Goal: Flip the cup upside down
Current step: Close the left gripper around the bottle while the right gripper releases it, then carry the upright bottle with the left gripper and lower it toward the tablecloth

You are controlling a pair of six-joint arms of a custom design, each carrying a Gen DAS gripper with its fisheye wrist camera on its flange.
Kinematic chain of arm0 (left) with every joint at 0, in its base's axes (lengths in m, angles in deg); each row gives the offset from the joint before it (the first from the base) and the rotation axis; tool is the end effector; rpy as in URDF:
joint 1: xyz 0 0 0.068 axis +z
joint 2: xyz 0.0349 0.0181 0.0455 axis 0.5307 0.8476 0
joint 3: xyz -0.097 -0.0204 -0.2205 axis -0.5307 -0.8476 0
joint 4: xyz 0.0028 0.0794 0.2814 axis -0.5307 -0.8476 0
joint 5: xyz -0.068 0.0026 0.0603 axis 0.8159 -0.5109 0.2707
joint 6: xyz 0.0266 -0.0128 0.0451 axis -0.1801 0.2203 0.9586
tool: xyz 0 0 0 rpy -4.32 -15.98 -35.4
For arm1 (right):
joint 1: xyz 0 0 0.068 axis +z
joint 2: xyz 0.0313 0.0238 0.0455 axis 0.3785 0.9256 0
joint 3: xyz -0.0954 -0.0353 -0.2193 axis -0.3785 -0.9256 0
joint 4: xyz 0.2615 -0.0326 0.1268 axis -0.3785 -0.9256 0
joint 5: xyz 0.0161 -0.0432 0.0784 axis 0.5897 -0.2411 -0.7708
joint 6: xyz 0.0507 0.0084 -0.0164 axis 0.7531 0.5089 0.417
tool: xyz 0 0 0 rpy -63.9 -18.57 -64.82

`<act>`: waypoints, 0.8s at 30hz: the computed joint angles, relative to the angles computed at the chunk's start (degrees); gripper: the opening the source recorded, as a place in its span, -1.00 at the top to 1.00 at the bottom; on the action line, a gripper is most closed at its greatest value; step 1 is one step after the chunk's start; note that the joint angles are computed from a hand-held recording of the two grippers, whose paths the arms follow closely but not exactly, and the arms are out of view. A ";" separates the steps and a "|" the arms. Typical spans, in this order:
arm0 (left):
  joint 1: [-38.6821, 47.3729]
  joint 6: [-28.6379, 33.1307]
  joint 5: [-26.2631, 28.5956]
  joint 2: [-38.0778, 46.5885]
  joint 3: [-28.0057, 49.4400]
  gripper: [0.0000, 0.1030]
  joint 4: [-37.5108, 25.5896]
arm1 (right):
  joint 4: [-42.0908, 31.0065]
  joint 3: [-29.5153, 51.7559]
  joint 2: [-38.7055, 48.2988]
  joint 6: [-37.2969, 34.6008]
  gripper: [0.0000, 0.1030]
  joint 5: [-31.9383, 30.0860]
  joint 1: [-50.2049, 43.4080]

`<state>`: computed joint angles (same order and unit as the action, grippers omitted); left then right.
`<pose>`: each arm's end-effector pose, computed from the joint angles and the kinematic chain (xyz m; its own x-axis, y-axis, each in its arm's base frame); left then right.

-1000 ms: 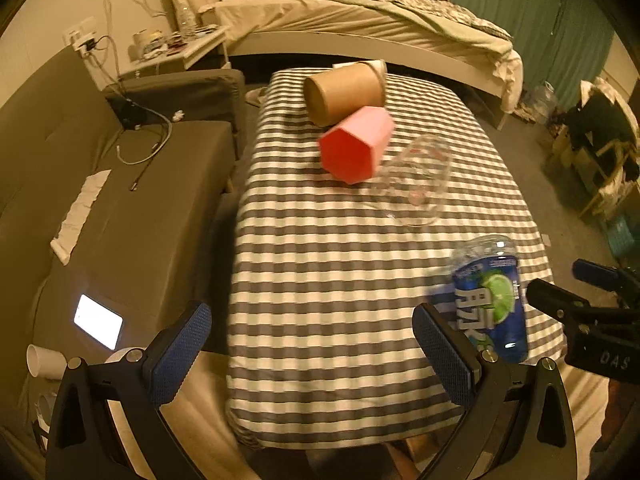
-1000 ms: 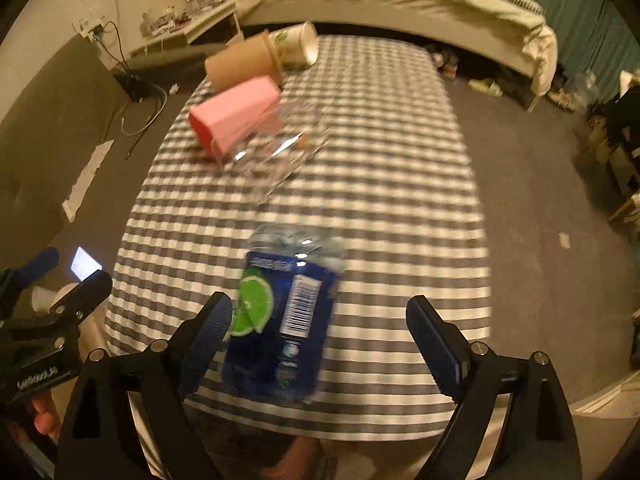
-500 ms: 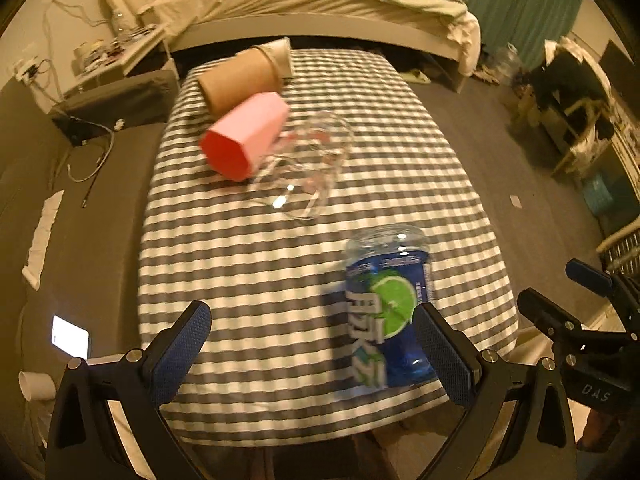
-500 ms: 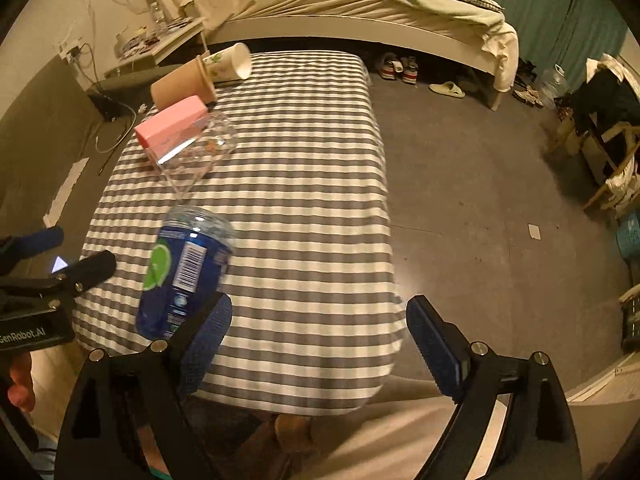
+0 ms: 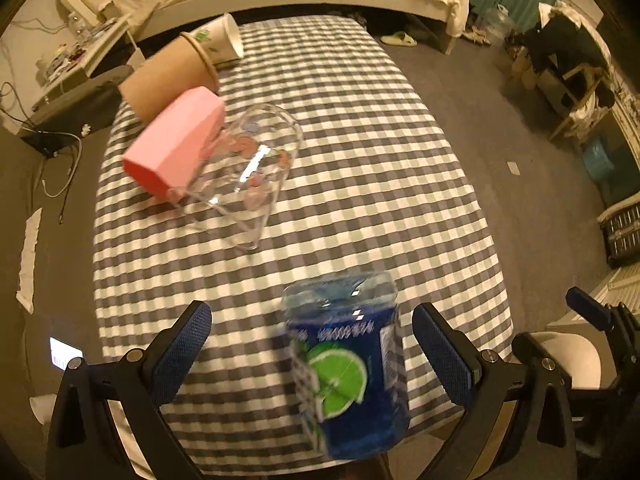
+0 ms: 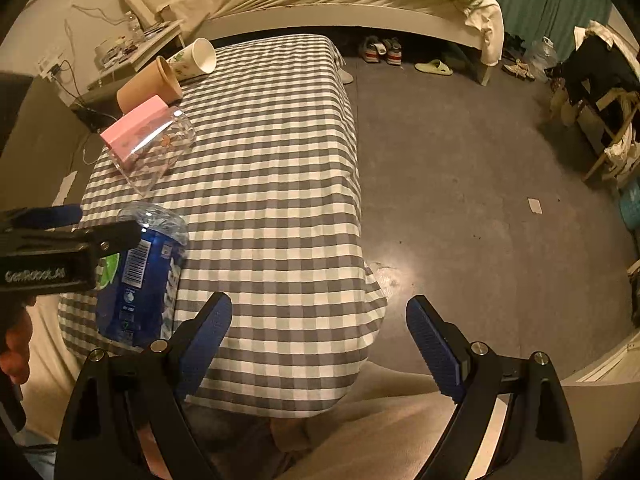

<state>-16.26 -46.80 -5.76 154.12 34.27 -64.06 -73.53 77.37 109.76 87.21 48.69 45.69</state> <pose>0.1874 -0.2002 0.1308 -0.9601 -0.0531 -0.2744 -0.0447 0.9983 -0.0367 0.1518 0.0662 0.1285 -0.8913 -0.2217 -0.3955 -0.2689 0.9608 0.0675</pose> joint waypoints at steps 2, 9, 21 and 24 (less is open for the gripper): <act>0.91 0.66 1.46 2.03 0.97 -1.00 0.73 | 0.55 -0.21 0.61 -0.54 -0.73 -0.41 -0.60; 4.02 4.06 6.13 8.68 3.47 -0.97 3.55 | 2.82 -0.41 3.99 -1.24 -0.73 -1.16 -1.90; 5.71 7.43 4.72 5.51 2.71 -0.47 4.35 | 3.30 -0.23 5.44 -0.57 -0.73 -0.17 -1.53; 5.91 6.32 1.32 1.50 0.74 -0.47 6.18 | 2.80 -0.19 4.99 0.16 -0.73 0.43 -0.44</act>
